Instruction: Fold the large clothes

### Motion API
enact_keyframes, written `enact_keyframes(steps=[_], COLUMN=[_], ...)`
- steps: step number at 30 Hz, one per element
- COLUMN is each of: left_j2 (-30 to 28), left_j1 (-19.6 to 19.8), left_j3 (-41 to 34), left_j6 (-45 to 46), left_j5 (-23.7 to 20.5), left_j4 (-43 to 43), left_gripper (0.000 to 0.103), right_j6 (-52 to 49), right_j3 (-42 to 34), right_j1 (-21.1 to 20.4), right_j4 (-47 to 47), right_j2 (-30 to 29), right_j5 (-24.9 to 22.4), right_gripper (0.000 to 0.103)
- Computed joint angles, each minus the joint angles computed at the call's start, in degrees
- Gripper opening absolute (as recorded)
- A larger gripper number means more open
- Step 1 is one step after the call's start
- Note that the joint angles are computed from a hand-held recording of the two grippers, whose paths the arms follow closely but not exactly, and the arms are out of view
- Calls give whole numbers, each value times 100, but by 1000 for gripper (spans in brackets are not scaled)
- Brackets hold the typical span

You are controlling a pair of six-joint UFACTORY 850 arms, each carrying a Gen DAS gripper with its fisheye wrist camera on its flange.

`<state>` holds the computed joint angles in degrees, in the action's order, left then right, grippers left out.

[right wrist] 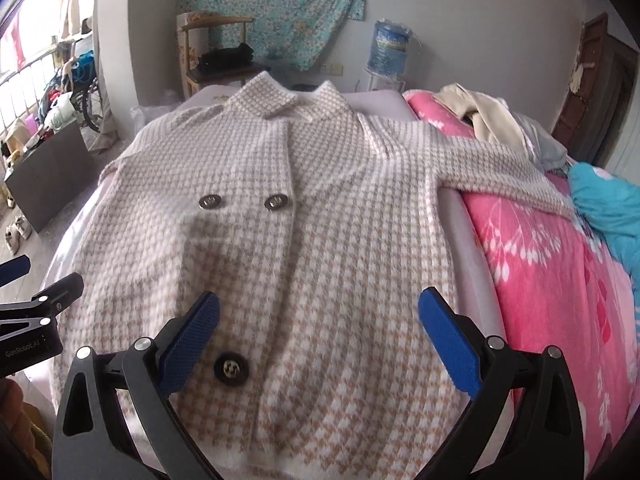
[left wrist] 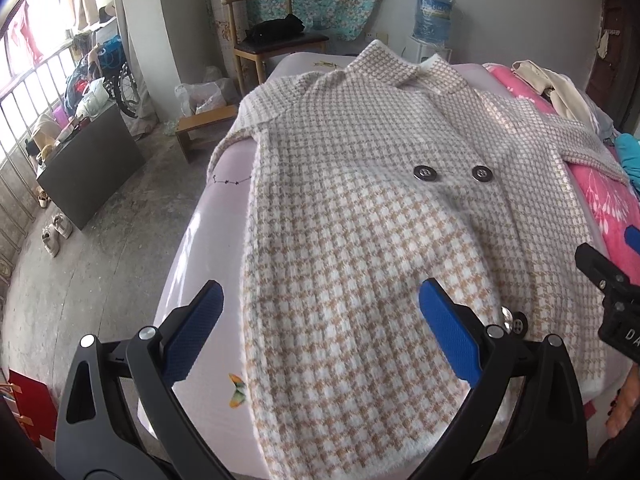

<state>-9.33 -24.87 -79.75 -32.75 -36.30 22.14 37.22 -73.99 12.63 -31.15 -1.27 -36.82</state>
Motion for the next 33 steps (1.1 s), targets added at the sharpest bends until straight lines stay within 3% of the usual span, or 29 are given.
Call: enact_keyframes(steps=[3, 5, 7, 10, 14, 16, 21, 25, 29, 33], left_j2=[-97, -158, -317, -779, -1483, -1948, -3241, -3819, -4389, -4475], left_j1=[390, 720, 1061, 1519, 2018, 2412, 3207, 3391, 3385, 3329], left_j3=[-111, -174, -376, -930, -1553, -1843, -2377, -2334, -2732, -2537], left_j6=[863, 1855, 2794, 3409, 3179, 3260, 3059, 2986, 3000, 3183], left_j5=[466, 786, 795, 420, 267, -62, -1425, -1961, -2474, -2392], left_j4=[-926, -2125, -3324, -4263, -4677, -5702, -8460, -9826, -10234, -10920], left_gripper=[95, 95, 95, 95, 95, 95, 95, 95, 95, 95], right_j6=[-882, -1980, -3101, -4116, -4715, -4844, -4900, -4843, -4727, -4568], right_j3=[-461, -872, -1339, -2087, -3021, -3415, -4004, -4252, -4447, -4590], right_j1=[-127, -255, -349, -358, -292, -257, -146, -85, -66, -66], right_j4=[636, 1657, 2731, 3632, 4167, 4308, 4344, 4265, 4219, 4124], right_j2=[-333, -628, -976, -1563, -2332, -2669, -3236, -3501, -3685, -3777], right_j5=[407, 578, 532, 235, -216, -418, -711, -878, -1015, -1061], right_gripper=[97, 97, 97, 97, 97, 97, 97, 97, 97, 97])
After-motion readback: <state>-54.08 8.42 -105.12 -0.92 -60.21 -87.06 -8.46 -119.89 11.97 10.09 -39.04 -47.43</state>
